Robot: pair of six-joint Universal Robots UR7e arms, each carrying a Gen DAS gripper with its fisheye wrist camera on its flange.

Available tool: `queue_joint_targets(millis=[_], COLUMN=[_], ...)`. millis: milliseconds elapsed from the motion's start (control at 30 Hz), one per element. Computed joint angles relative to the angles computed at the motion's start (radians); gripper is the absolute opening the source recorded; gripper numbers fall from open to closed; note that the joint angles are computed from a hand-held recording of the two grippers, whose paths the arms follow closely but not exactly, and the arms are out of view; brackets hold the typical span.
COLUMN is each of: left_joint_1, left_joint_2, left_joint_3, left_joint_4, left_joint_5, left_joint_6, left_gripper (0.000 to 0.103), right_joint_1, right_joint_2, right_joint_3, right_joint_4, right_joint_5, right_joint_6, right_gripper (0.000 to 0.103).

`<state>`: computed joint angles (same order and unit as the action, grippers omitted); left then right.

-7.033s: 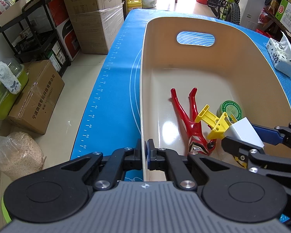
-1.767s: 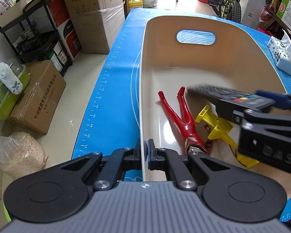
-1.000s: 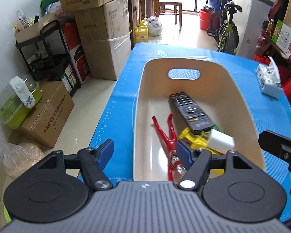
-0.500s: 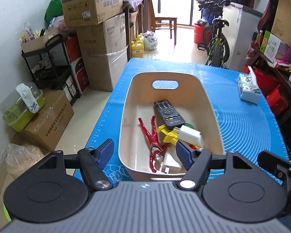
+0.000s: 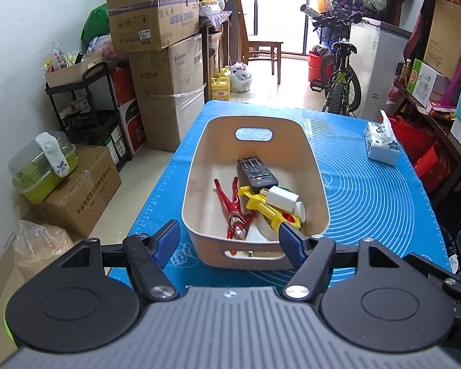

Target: Organize rigid objects

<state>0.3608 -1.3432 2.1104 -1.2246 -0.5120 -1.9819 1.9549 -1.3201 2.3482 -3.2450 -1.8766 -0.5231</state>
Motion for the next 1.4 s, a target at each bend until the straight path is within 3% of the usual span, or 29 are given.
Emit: queue_joint_targets(millis=[300, 600, 1400], left_joint_1=[-0.035, -0.056, -0.081], left_joint_2=[0.023, 0.039, 0.058], left_joint_3=[0.046, 0.094, 0.141], left_joint_4=[-0.073, -0.154, -0.265], left_joint_5=[-0.024, -0.044, -0.038], left_joint_6=[0.023, 0.062, 0.138], left_gripper=[0.071, 0.071, 0.071], right_joint_1=[-0.023, -0.043, -0.072], right_joint_2=[-0.052, -0.086, -0.126], right_joint_3=[0.06, 0.114, 0.176], right_joint_4=[-0.015, -0.043, -0.064], right_joint_5=[-0.014, -0.016, -0.024], right_joint_6=[0.025, -0.006, -0.018], right_gripper=[0.098, 0.098, 0.098])
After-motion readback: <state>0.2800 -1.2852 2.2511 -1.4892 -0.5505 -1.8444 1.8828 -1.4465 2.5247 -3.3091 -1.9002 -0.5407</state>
